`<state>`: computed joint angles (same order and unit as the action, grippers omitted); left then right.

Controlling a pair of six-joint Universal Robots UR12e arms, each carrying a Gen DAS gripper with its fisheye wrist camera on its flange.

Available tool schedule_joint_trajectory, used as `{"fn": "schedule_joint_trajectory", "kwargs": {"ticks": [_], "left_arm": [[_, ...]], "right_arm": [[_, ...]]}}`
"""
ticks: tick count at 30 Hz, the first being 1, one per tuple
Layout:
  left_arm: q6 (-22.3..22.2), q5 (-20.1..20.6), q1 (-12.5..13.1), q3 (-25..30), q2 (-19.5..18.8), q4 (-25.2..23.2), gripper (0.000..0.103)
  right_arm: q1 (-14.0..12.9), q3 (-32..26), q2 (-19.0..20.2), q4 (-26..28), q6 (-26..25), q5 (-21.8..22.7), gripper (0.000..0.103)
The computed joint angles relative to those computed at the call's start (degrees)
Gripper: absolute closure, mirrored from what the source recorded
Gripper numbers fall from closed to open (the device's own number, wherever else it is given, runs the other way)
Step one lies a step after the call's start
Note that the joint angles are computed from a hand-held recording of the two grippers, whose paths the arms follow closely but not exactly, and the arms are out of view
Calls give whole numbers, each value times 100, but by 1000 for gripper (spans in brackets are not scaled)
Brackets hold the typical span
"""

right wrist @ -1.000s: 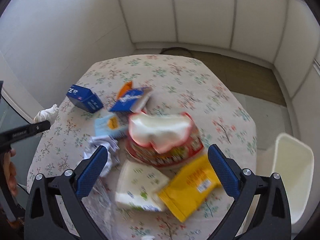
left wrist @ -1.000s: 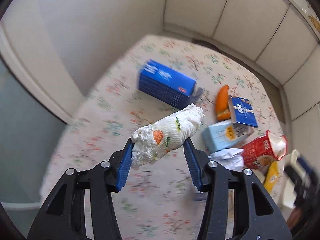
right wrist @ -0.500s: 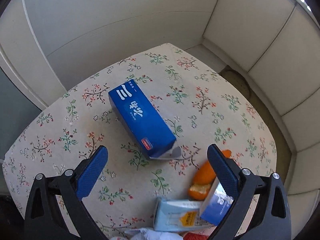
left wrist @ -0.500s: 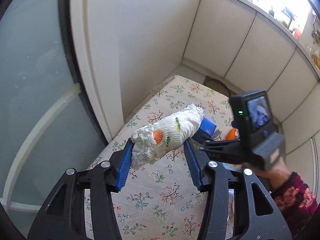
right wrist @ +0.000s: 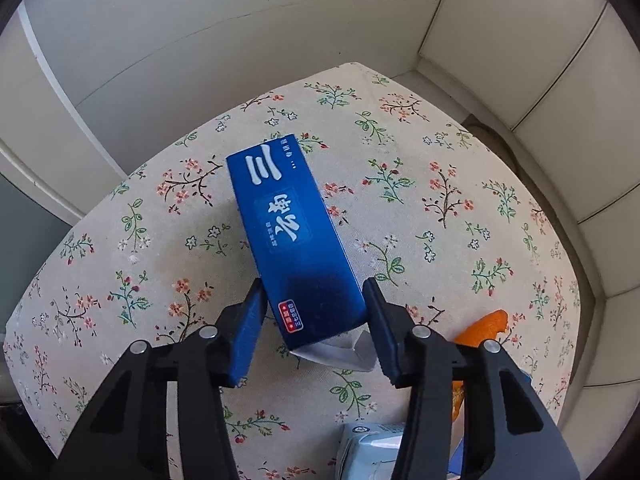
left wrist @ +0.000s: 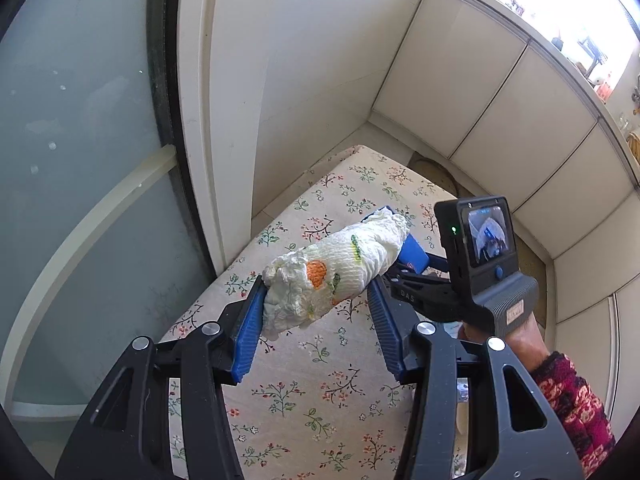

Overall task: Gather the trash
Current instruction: 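Lift the blue box with the right tool and drop it into the white bin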

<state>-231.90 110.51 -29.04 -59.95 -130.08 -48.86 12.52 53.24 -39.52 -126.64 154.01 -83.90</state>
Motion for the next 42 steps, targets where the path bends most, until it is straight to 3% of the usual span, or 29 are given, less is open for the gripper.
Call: {"fn": "schedule_joint_trajectory", "kwargs": {"ticks": [7, 17, 26, 33, 42], "left_arm": [[-33, -113, 22, -21, -20, 43, 55], [49, -367, 22, 21, -92, 267, 55], [453, -263, -151, 246, -272, 725, 55], [876, -109, -333, 482, -473, 1265, 55], [1272, -99, -521, 993, -808, 1340, 55]], "right_arm": [[-6, 597, -353, -619, 374, -237, 62], [-170, 1352, -901, -1652, 1036, -106, 63], [-383, 2224, -1496, -2897, 1504, -217, 63], [-616, 3012, -1943, -4052, 1996, -483, 63], [-1086, 4004, -2490, -5082, 2794, -1141, 63]]}}
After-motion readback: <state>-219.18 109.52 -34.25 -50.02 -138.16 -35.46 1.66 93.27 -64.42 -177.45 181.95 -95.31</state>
